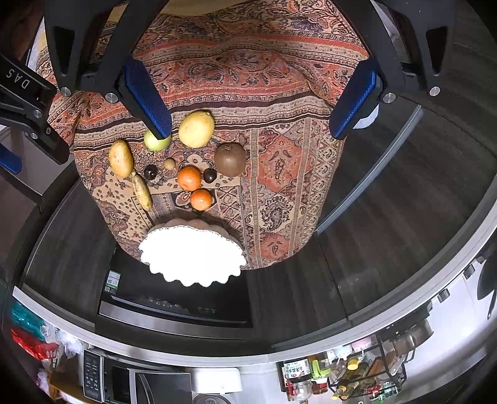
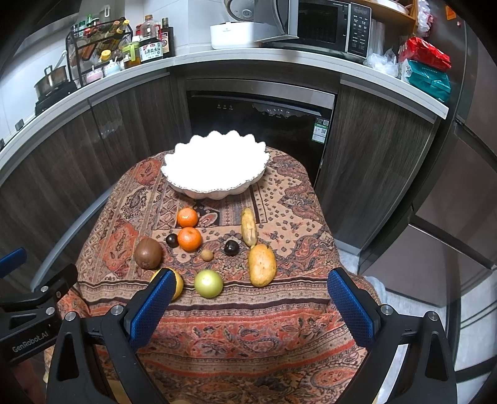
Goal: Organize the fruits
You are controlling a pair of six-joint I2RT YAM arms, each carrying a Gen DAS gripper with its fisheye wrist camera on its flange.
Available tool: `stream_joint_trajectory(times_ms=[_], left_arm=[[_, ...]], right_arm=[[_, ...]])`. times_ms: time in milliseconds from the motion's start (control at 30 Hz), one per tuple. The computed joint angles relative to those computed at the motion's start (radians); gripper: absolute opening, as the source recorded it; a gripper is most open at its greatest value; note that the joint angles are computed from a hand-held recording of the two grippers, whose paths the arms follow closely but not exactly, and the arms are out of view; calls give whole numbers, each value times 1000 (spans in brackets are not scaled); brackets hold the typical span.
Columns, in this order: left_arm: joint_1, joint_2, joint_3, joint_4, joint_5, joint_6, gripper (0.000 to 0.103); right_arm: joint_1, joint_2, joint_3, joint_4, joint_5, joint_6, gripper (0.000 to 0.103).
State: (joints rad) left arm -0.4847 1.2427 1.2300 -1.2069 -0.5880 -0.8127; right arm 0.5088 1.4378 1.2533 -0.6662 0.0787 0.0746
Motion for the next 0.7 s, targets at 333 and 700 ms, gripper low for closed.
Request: stream_joint_trajectory(times_ms=[333, 700], left_arm=[[11, 1, 2, 4, 4, 13, 103], [14, 5, 3, 9, 4, 17, 103]], right_arm=[[-14, 15, 21, -4, -8, -10, 99], [-2, 11, 10, 5, 3, -8, 99]])
